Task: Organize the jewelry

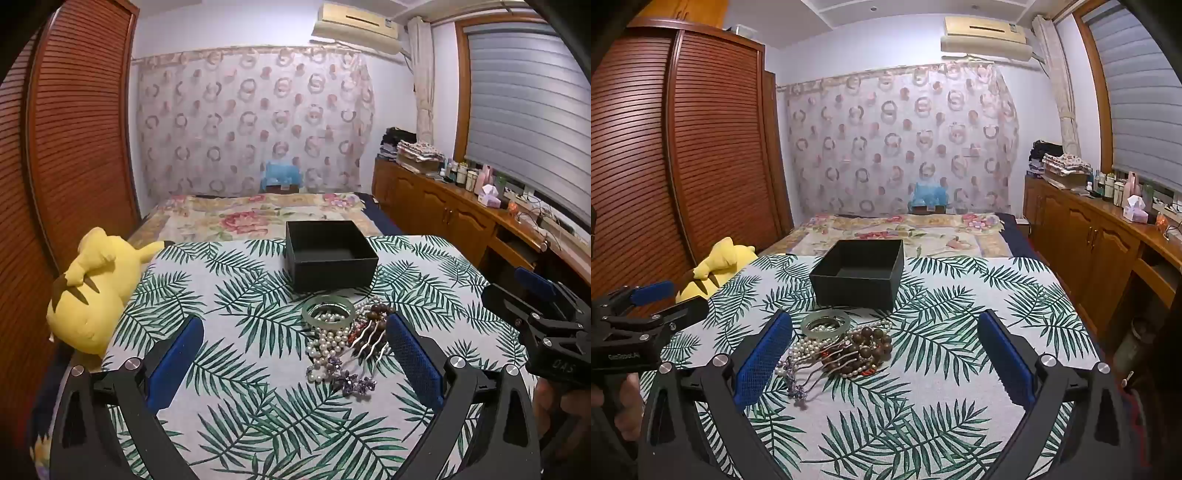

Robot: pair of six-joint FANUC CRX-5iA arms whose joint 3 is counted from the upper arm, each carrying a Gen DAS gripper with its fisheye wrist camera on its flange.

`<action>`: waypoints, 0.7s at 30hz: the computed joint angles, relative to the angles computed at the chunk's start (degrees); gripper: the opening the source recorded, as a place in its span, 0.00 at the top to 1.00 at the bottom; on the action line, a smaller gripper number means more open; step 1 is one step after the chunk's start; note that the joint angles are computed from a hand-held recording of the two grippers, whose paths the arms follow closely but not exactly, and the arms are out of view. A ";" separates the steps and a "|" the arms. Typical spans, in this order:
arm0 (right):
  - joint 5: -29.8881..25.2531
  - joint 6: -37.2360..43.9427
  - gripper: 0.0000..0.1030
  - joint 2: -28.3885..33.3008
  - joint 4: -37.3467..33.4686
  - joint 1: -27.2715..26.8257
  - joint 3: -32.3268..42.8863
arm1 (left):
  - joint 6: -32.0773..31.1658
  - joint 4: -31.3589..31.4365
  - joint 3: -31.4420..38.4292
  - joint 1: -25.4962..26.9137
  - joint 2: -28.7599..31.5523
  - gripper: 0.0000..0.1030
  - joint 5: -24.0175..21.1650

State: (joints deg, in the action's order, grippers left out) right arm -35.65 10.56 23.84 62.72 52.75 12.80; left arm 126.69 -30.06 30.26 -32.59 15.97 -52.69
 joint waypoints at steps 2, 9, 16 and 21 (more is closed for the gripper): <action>0.09 0.07 0.02 0.01 -0.07 -0.03 0.02 | -0.03 -0.08 -0.11 -0.02 -0.06 0.07 0.19; 0.03 0.53 0.02 0.15 -0.49 0.11 0.26 | 0.08 -0.05 -0.17 -0.01 -0.09 0.07 0.30; -0.09 0.25 0.02 0.16 -0.51 0.03 0.36 | 0.13 0.00 -0.27 0.03 -0.14 0.07 0.46; -0.12 0.56 0.02 0.17 -0.93 0.10 0.51 | 0.18 0.04 -0.29 0.05 -0.12 0.07 0.55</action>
State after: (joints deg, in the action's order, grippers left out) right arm -35.77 11.12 24.01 61.79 52.85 13.31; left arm 126.86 -30.02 29.98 -32.54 15.85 -52.15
